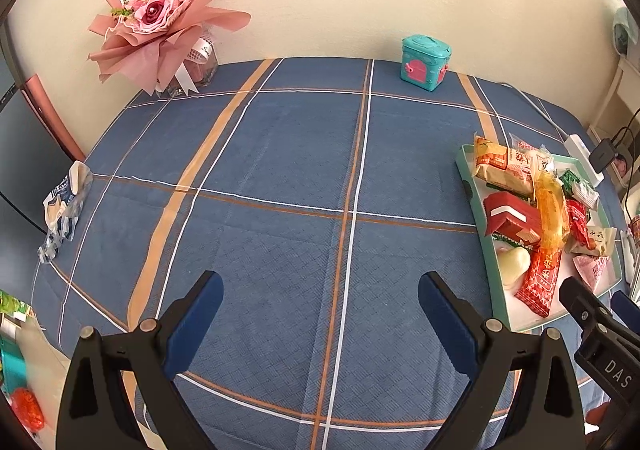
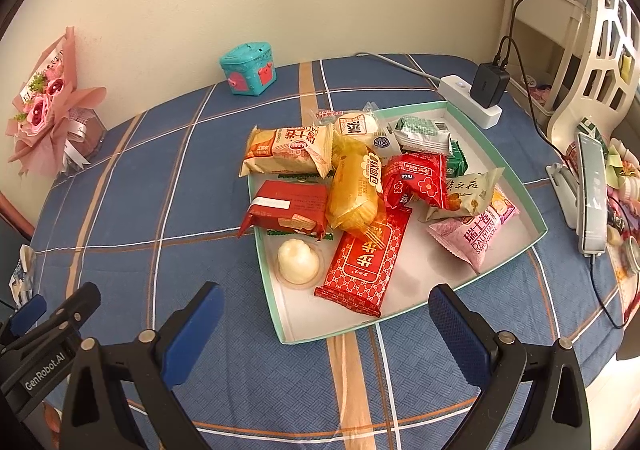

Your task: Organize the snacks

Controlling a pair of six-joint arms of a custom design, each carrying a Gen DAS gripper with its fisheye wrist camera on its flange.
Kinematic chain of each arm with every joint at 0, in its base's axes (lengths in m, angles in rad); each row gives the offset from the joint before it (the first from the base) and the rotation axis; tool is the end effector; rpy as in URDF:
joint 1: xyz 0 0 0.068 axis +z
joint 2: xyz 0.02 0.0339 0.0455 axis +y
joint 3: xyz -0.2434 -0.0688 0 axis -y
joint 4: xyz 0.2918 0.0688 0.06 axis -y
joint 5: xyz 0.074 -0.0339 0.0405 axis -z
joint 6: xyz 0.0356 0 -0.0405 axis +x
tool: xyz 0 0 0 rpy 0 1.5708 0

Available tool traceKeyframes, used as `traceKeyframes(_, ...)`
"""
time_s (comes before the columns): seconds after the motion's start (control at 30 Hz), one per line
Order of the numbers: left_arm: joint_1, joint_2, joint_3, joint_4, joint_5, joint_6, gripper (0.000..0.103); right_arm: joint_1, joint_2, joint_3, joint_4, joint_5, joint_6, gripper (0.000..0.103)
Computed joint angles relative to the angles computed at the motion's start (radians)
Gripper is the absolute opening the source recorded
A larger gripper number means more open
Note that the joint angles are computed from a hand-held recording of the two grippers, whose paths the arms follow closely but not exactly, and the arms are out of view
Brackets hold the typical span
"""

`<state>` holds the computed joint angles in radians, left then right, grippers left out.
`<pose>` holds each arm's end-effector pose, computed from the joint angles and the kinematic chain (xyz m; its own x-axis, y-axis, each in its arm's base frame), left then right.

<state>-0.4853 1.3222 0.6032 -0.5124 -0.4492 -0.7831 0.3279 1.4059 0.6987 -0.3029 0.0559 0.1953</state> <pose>0.2323 -0.1050 0.1024 -0.7974 -0.2979 -0.5248 -0.3812 0.9228 0.0553 0.2838 0.0944 0.1169 -0.8435 -0.0823 -0.5308 -0.1323 0.9896 0.0568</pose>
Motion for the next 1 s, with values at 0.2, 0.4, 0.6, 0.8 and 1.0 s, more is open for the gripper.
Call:
traceKeyframes(0.2, 0.004, -0.001, -0.004, 0.004, 0.009, -0.011, 0.098, 0.004, 0.006, 0.001, 0.002, 0.003, -0.003, 0.103)
traceKeyframes(0.4, 0.006, 0.007, -0.001, 0.007, 0.015, -0.011, 0.098, 0.002, 0.013, 0.005, 0.001, 0.003, -0.011, 0.103)
traceKeyframes(0.6, 0.001, 0.019, 0.007, 0.001, 0.012, -0.031, 0.098, 0.004, 0.014, 0.005, 0.000, 0.004, -0.012, 0.103)
traceKeyframes(0.8, 0.006, 0.018, 0.006, 0.002, 0.013, -0.026, 0.098, 0.006, 0.015, 0.005, 0.003, 0.006, -0.014, 0.103)
traceKeyframes(1.0, 0.003, 0.019, 0.005, 0.003, 0.012, -0.028, 0.098, 0.008, 0.015, 0.005, 0.003, 0.007, -0.014, 0.103)
